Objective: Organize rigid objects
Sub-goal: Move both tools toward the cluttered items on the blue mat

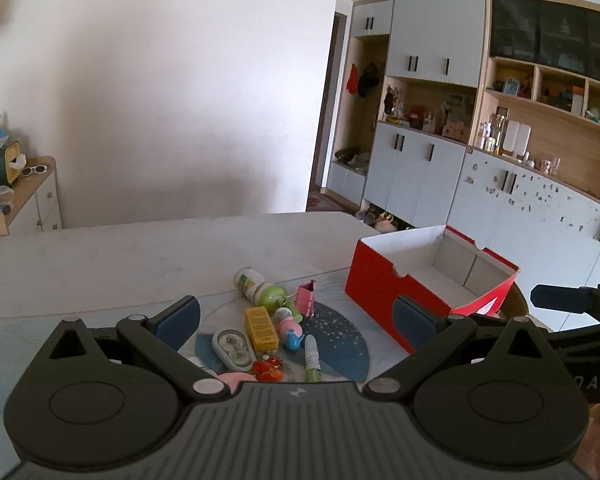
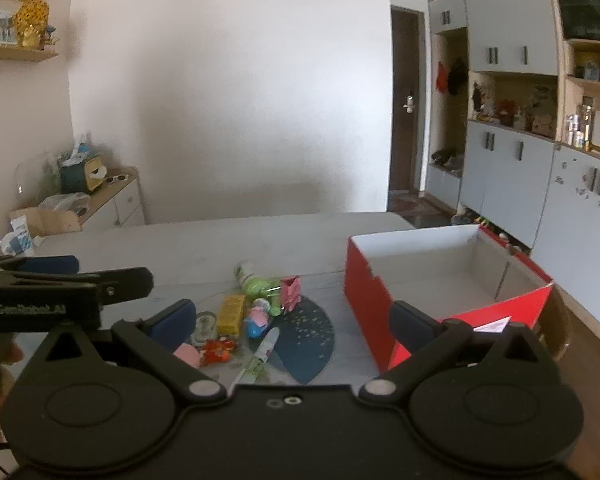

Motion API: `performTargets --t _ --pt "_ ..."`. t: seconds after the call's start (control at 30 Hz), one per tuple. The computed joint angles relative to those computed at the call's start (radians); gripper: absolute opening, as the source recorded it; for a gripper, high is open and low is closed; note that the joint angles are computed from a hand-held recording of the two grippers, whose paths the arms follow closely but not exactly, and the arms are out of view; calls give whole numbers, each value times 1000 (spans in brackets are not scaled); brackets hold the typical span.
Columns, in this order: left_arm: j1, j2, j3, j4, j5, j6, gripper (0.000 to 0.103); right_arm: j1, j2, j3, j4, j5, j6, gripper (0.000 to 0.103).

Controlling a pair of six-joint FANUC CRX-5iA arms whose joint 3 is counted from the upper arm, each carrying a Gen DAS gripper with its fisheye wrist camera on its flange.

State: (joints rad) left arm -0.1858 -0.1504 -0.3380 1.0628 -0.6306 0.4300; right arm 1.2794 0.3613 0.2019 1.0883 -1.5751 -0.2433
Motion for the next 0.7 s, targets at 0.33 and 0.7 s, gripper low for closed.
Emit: performTargets --t 0.33,0.7 --pt "28 77 33 -43 -43 27 103 -48 -6 -7 -65 101 41 102" --pt "10 154 17 -50 23 -57 103 -129 -10 -11 -165 236 108 99"
